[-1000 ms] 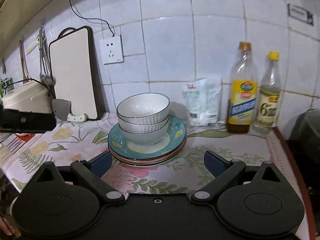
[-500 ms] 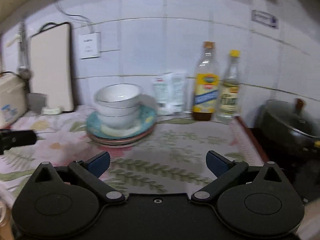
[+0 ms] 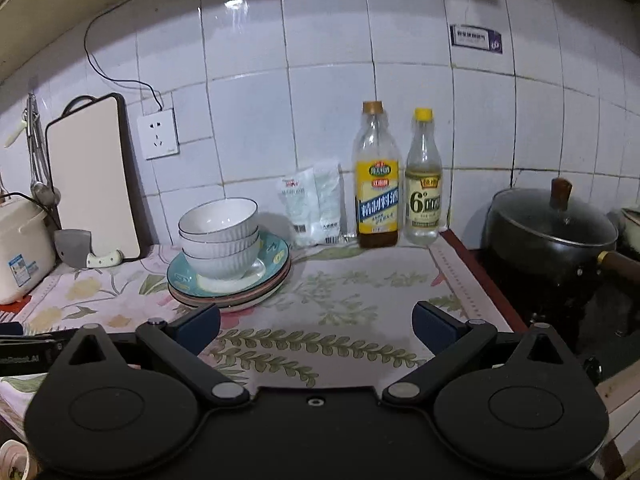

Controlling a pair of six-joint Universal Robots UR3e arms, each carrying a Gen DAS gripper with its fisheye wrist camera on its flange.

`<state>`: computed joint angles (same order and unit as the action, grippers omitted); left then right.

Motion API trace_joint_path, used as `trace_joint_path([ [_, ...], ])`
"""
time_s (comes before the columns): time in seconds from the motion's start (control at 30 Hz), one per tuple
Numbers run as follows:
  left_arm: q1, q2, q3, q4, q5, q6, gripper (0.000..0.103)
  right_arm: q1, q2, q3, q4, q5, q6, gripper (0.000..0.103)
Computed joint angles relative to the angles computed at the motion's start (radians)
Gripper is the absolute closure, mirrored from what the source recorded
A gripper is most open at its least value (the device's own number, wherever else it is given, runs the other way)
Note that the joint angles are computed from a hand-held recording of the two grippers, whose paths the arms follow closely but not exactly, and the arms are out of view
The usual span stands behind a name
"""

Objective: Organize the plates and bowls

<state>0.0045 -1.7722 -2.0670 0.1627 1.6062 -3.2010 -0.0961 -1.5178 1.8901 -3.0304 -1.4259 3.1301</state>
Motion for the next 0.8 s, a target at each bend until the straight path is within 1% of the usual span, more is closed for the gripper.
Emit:
trace_joint_path([
  [0.07, -0.009, 0.009, -0.02, 0.04, 0.016, 0.001, 0.0, -0.011, -0.005, 0.003, 0.001, 0.023, -0.008, 0.0],
  [0.17, -0.015, 0.017, -0.064, 0.121, 0.021, -0.002, 0.0, 0.003, -0.007, 0.004, 0.0, 0.008, -0.025, 0.0],
  [0.23, -0.023, 0.008, -0.086, 0.185, 0.034, 0.002, 0.0, 0.007, -0.014, 0.013, -0.003, 0.015, -0.025, 0.0],
  [0.33, -0.052, -0.021, -0.088, 0.252, 0.088, 0.015, 0.0, 0.044, -0.008, 0.022, -0.027, -0.034, -0.02, 0.0],
  [0.37, -0.052, -0.02, -0.092, 0.258, 0.083, 0.015, 0.0, 0.058, -0.005, 0.023, -0.035, -0.056, -0.026, 0.0],
  [0.47, -0.025, 0.003, -0.114, 0.25, 0.026, 0.006, 0.0, 0.086, -0.007, 0.038, -0.062, -0.092, -0.029, 0.0],
  [0.6, -0.029, 0.0, -0.127, 0.26, 0.035, 0.007, 0.0, 0.098, -0.029, 0.061, -0.083, -0.101, -0.037, 0.0],
  [0.7, 0.016, 0.034, -0.168, 0.255, -0.061, 0.009, 0.0, 0.109, -0.04, 0.073, -0.093, -0.124, -0.039, 0.0],
  [0.77, 0.024, 0.045, -0.184, 0.262, -0.078, 0.008, 0.0, 0.119, -0.043, 0.08, -0.101, -0.147, -0.042, 0.0],
  [0.8, 0.021, 0.047, -0.187, 0.266, -0.073, 0.01, 0.0, 0.123, -0.046, 0.086, -0.109, -0.157, -0.044, 0.0],
])
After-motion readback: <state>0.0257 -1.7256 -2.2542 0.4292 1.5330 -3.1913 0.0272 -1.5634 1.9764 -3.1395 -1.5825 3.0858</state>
